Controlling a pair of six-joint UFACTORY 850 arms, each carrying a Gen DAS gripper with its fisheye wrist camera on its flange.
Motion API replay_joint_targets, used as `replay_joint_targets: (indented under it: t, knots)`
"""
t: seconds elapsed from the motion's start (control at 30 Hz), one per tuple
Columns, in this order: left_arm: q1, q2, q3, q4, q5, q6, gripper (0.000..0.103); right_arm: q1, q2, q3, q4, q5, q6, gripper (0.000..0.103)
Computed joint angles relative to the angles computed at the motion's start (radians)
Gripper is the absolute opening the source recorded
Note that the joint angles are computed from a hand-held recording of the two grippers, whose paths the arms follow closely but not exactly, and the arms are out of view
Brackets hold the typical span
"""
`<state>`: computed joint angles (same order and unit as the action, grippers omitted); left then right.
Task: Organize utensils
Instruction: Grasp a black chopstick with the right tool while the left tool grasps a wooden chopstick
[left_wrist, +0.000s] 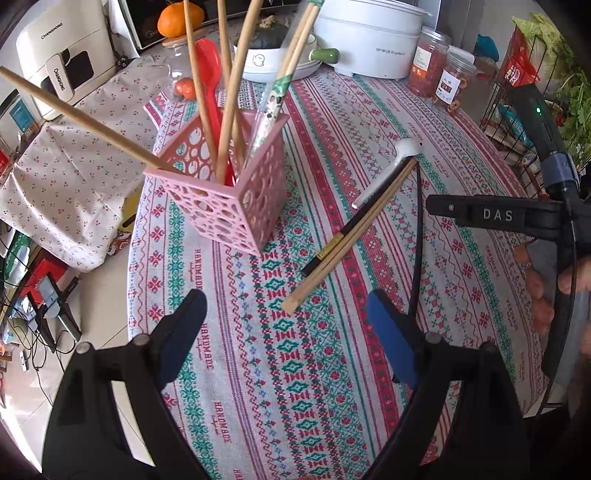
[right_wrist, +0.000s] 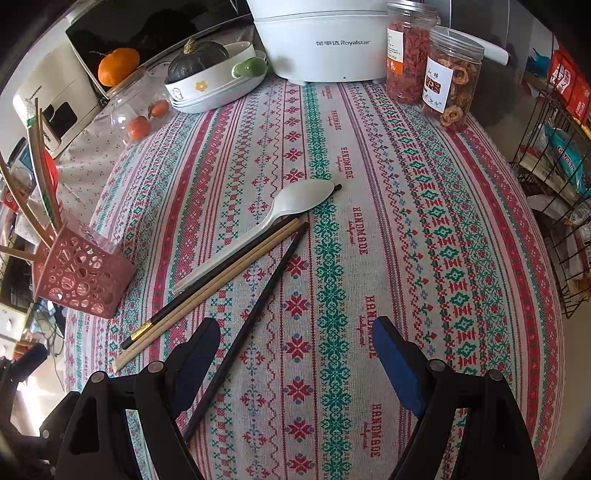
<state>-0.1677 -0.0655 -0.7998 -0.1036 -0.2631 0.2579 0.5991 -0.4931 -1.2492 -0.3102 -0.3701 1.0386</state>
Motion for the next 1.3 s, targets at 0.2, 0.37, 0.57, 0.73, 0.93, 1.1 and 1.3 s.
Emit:
replay_joint_targets:
  t: [0.2,0.37,0.57,0.73,0.93,1.1,1.3]
  knots:
    - [0.001,0.0,0.004,-0.008,0.001,0.028,0.088,0.01,-0.064,-0.067,-0.036,-0.035,0.021,0.085]
    - [0.0,0.009,0.013,-0.048,0.002,0.088,0.088,0.032,-0.122,-0.136,-0.131,-0.115,0.063,0.076]
    - [-0.023,0.024,0.027,-0.023,0.009,0.092,0.087,0.033,-0.116,-0.127,-0.185,-0.138,0.073,0.04]
    - [-0.058,0.026,0.032,0.025,0.009,0.083,0.08,0.004,-0.061,-0.053,-0.085,-0.067,-0.036,0.013]
    - [-0.112,-0.02,0.001,0.052,-0.007,0.078,0.056,-0.032,0.01,0.042,0.107,-0.003,-0.211,0.007]
    - [-0.157,-0.091,-0.046,0.116,0.017,0.045,0.036,-0.055,0.065,0.106,0.214,-0.001,-0.304,0.006]
    - [-0.165,-0.195,-0.138,0.026,0.036,0.099,0.021,-0.076,0.136,0.185,0.33,0.032,-0.408,0.006]
